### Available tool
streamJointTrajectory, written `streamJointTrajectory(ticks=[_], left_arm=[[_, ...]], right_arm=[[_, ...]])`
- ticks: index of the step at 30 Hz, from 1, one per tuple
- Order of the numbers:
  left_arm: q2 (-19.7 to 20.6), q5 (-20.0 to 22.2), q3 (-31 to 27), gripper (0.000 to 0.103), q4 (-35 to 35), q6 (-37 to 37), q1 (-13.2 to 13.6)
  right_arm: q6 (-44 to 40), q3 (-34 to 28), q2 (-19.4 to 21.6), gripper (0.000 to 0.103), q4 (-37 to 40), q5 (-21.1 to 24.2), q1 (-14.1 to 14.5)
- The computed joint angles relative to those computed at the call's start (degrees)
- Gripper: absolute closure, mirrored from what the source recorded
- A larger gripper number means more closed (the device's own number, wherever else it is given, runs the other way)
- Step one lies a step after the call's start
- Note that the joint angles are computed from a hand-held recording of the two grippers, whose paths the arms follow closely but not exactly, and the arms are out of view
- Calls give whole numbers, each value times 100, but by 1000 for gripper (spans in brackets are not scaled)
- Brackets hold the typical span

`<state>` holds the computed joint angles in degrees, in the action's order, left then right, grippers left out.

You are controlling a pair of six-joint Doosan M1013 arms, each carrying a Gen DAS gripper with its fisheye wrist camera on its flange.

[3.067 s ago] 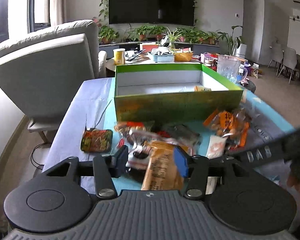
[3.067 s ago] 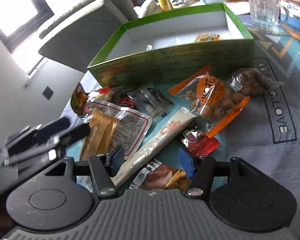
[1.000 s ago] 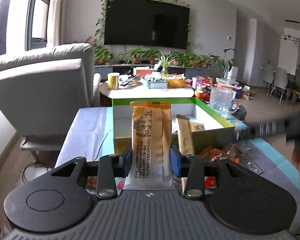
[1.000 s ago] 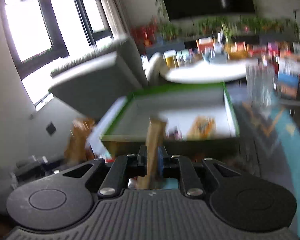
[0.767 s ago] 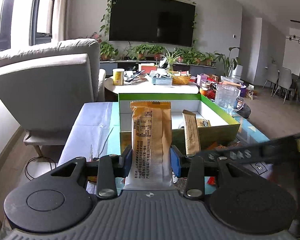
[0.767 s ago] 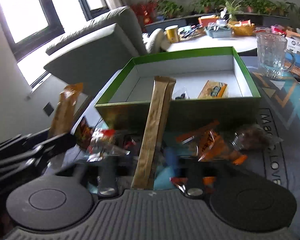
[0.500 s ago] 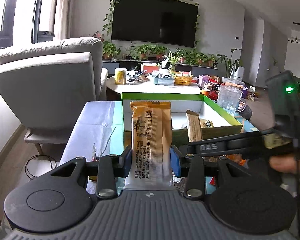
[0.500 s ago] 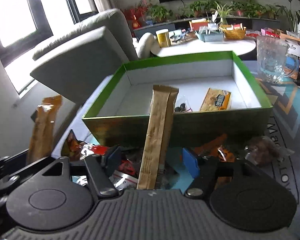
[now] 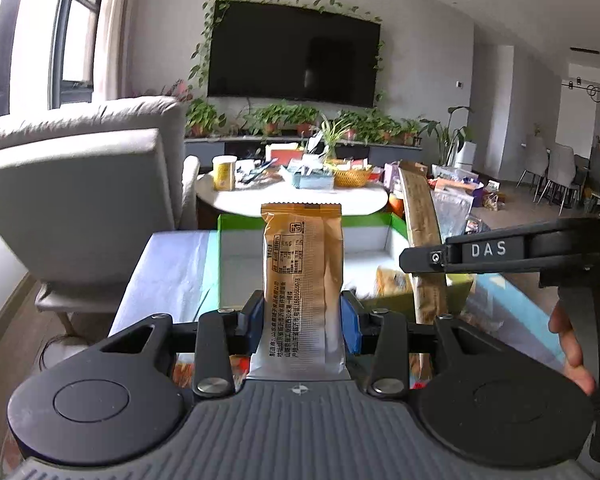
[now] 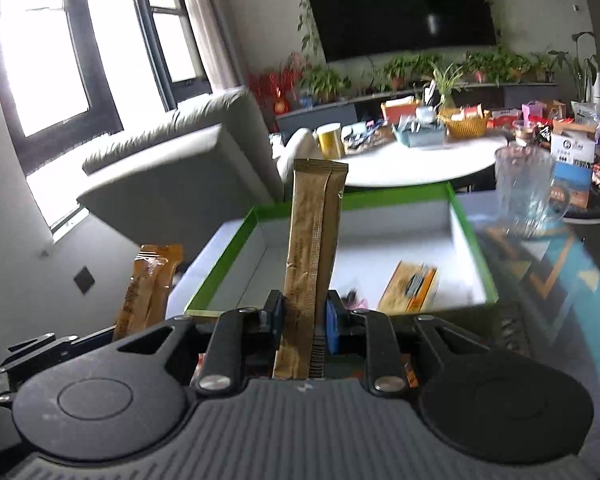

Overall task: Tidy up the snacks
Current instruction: 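Lift both held packets and carry them over the green box, then open both tools to release the packets into the green box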

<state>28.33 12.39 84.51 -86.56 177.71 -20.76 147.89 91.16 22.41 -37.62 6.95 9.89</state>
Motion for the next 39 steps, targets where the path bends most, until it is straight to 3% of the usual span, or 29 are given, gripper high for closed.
streamJointTrajectory(ticks=[6,13,17,20,23,29,39], left_arm=[[180,-64,-377,67,-146,204,-79],[476,-143,-929,67,291,-149,-162],[676,-170,-1254,67,1040,-871,-199],[827,-183,-1486,67,1934,-1782,-223],[971,-145,-1709,67,3018,-2868,-244],[1242,103,-2096,67,4846,-4753,-271],[1500,637,-2473,66,6044,-5904,-260]], right_arm=[[862,-63,48,79,-758,-119,-136],[2350,-240,149,78,-2389,-254,-266],[3781,-321,216,78,-3938,-232,-325],[3863,-402,292,78,-4086,-219,-357],[3256,-498,384,78,-3506,-232,-390],[938,-760,602,78,-1267,-125,-430],[-1616,-1080,879,78,1128,424,-452]])
